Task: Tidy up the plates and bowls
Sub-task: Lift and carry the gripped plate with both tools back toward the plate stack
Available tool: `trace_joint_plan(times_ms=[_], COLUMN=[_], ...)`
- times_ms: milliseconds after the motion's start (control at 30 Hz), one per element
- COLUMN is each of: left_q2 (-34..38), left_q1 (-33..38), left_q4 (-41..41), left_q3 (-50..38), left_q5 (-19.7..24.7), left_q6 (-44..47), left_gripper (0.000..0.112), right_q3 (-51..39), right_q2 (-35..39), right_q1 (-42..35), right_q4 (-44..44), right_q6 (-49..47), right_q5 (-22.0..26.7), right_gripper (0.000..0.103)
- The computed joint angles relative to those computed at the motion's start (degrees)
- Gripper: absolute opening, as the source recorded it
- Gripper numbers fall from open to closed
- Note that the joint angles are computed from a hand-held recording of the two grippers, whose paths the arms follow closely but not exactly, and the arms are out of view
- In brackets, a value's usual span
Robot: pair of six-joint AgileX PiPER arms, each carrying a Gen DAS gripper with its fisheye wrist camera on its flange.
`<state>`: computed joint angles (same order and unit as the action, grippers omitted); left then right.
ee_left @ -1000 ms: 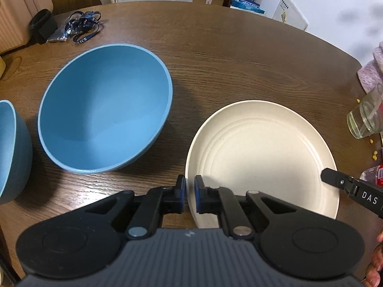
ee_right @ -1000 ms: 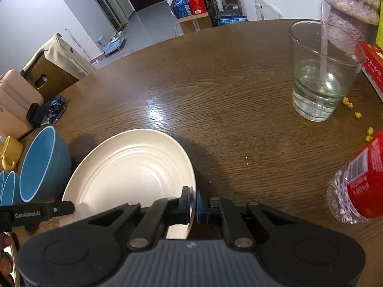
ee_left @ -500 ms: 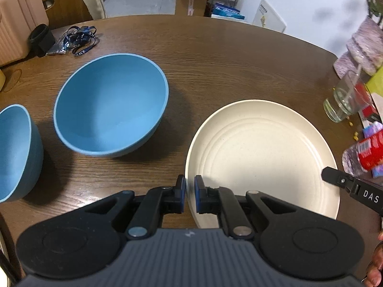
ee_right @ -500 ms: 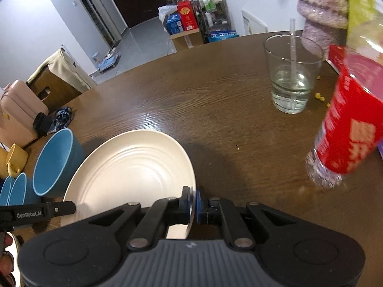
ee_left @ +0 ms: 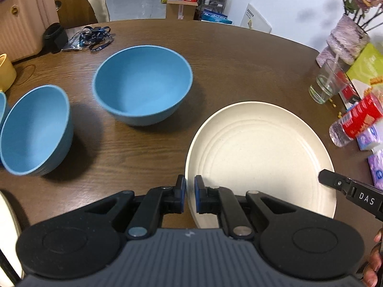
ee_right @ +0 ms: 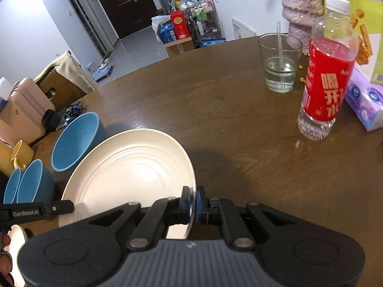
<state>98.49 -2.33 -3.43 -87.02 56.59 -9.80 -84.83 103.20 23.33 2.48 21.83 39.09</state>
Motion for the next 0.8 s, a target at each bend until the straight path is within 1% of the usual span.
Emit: trace_joint_plan(times_ms=[33, 167, 267, 367, 400, 533, 567, 633, 800], left_q2=[-1.72, -7.79, -12.42, -15.82, -16.76, -20.71, -21.71, -23.70, -28.85], left_q1=[0.86, 5.14, 8.50, 12.48, 13.57, 17.56, 18.28, 19.54, 21.44], left_q4=[-0.81, -4.99, -7.24, -9.70, -10.37, -11.96, -12.14, -12.34, -11.53], left_q3=[2.02, 8.76, 13.57, 16.77, 17.49, 20.34, 21.04, 22.29, 25.50], left_q5=[-0.45, -1.20, -0.39, 0.80, 1.30, 3.25, 3.50, 3.88, 4.56], left_q6=[1.91, 10.33, 15.97, 21.48, 22.76, 25.72, 25.72, 24.63, 20.46], left_gripper=[0.008, 0.008, 0.008, 0.008, 0.008, 0.008, 0.008, 0.008, 0.008], right_q3=[1.69, 9.76, 13.83, 16.70, 17.32, 18.64, 18.83, 18.86, 18.58], right_q2=[-1.29, -7.61, -10.81, -13.00, -13.50, -15.21, -15.56, -15.94, -17.28], right_q1=[1.22, 8.68, 15.29, 20.70, 21.86, 26.41, 27.01, 27.63, 28.20], right_q4=[-1.93, -13.31, -21.97, -27.48, -28.23, -30.09, -30.01, -29.29, -25.75], right_q6=[2.81, 20.09, 33.77, 43.61, 45.53, 50.15, 50.10, 48.64, 41.51], right_q5=[-0.65, -2.11, -0.88, 0.64, 0.99, 2.89, 3.03, 3.03, 2.99], right_gripper=[0.005, 0.005, 0.005, 0.005, 0.005, 0.005, 0.005, 0.005, 0.005])
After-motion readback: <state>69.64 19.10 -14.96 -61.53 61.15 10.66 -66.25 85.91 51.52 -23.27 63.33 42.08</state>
